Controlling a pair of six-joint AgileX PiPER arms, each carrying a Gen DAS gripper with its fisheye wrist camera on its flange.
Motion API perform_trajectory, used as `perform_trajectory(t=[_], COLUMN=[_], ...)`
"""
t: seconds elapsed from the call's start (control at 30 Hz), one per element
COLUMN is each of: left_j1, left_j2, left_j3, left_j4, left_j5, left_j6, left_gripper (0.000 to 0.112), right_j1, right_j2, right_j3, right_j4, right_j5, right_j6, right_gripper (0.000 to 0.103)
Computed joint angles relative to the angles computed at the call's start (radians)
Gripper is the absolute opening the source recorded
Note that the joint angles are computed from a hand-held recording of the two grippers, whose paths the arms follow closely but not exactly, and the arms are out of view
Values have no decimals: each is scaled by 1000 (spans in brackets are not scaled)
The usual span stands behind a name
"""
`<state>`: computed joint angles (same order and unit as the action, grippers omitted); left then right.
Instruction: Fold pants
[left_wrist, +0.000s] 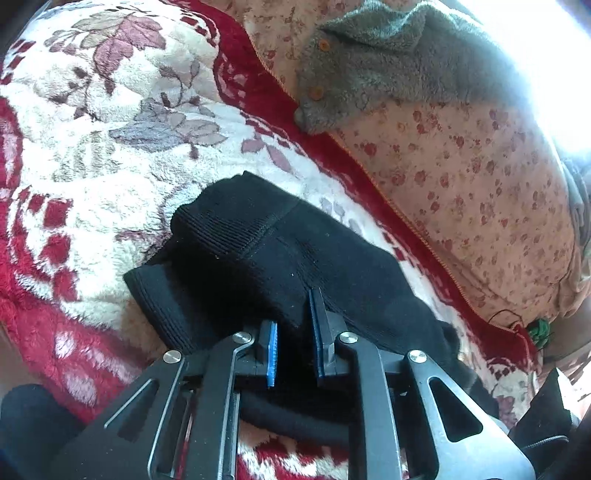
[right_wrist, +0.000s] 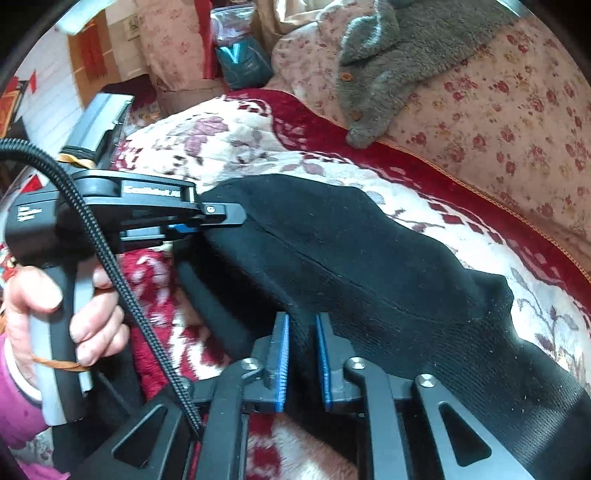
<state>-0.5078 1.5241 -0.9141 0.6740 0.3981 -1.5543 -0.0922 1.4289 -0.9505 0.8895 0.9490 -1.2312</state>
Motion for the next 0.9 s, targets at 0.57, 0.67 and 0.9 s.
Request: perform_trajectory(t=[0.57, 0.67, 0.9], left_j1=[-46, -44, -26], left_j2=[-114, -100, -90], left_j3=[117, 108, 113], left_j4=[62, 43, 13], left_j5=[30, 38, 19], left_j6=[-96, -74, -53], left_gripper=[10, 10, 10], right_j1=[-62, -48, 71], right_j2=[-73, -72, -54], right_j3=[50, 52, 69], right_j4=[66, 41, -50], right_j5=[100, 67, -106], right_j6=[-68, -55, -1], right_gripper=[33, 34, 15])
